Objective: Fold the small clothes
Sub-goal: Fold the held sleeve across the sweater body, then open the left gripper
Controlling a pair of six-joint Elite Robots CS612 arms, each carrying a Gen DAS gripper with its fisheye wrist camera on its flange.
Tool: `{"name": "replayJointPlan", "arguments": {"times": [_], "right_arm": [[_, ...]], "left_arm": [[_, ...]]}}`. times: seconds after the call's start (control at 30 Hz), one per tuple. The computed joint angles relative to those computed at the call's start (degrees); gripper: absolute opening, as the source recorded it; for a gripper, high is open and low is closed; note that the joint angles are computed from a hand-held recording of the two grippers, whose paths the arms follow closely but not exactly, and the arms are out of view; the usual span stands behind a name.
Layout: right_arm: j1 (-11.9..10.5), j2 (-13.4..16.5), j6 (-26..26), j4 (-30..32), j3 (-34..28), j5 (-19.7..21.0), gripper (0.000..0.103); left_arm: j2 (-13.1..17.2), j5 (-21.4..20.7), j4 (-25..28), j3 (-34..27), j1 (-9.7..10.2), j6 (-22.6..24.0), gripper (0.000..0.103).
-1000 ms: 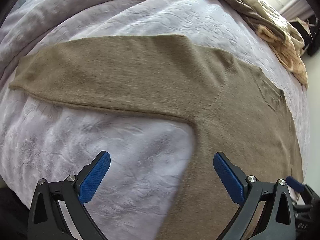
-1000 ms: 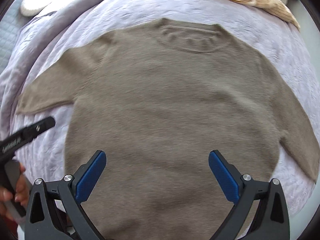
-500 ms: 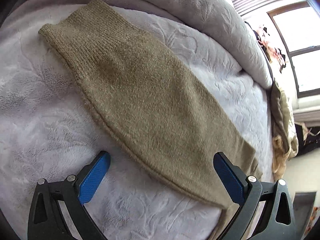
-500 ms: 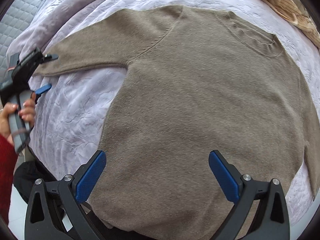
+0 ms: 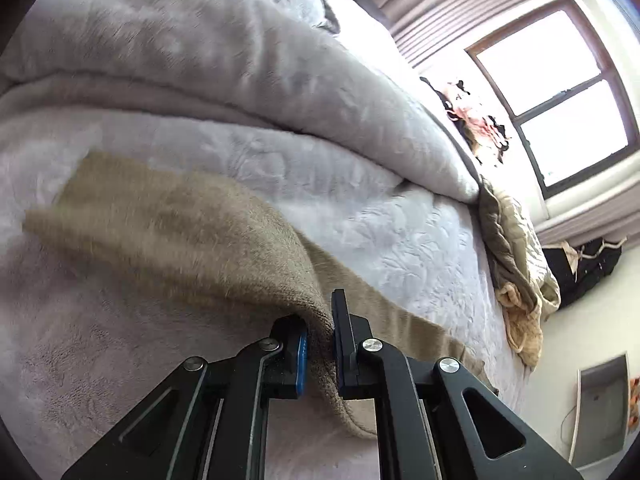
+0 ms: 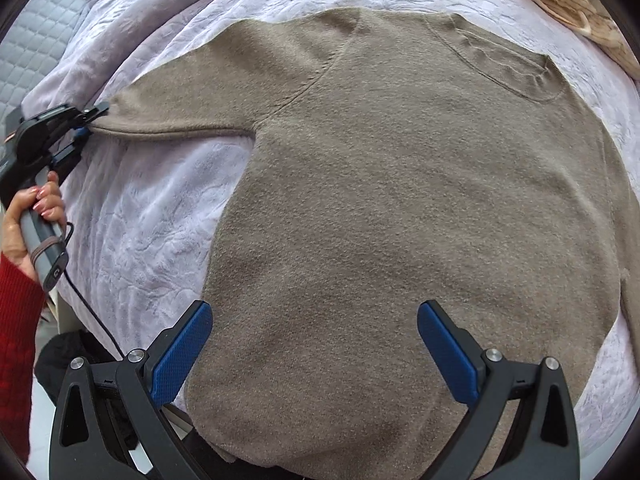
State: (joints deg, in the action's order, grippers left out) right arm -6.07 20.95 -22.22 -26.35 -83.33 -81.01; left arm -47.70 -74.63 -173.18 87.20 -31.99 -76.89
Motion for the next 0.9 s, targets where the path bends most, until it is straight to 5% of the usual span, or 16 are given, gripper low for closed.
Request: {"name": "replayJointPlan", "arguments": {"times": [0.2,0.43,0.67,0.9], "right_arm": [[-1.75,-0.28,1.88,-1.21,0.04,1.31,0.102],[-4.95,-0.54,5.95,-3.22,0.05,2.41,0.102],[-8.76,-0.07,10.19,-3.77,-0.65,2.05,0.102],[-11.64,0.84,12.96,-2.82,-1.27,0.54,0.102]], "left_arm": [[1.4,-0.01,-0.36,-6.99,-1.65,13.0,0.011],[7.85,-7.14,4.6,-22.15,-4.31,25.65,0.011],[17.6,-15.27,18.03,-40.75,-7.51,33.75,0.011],[24.41,-16.01,36.85,-53.37,-9.91,37.91,0.012]]}}
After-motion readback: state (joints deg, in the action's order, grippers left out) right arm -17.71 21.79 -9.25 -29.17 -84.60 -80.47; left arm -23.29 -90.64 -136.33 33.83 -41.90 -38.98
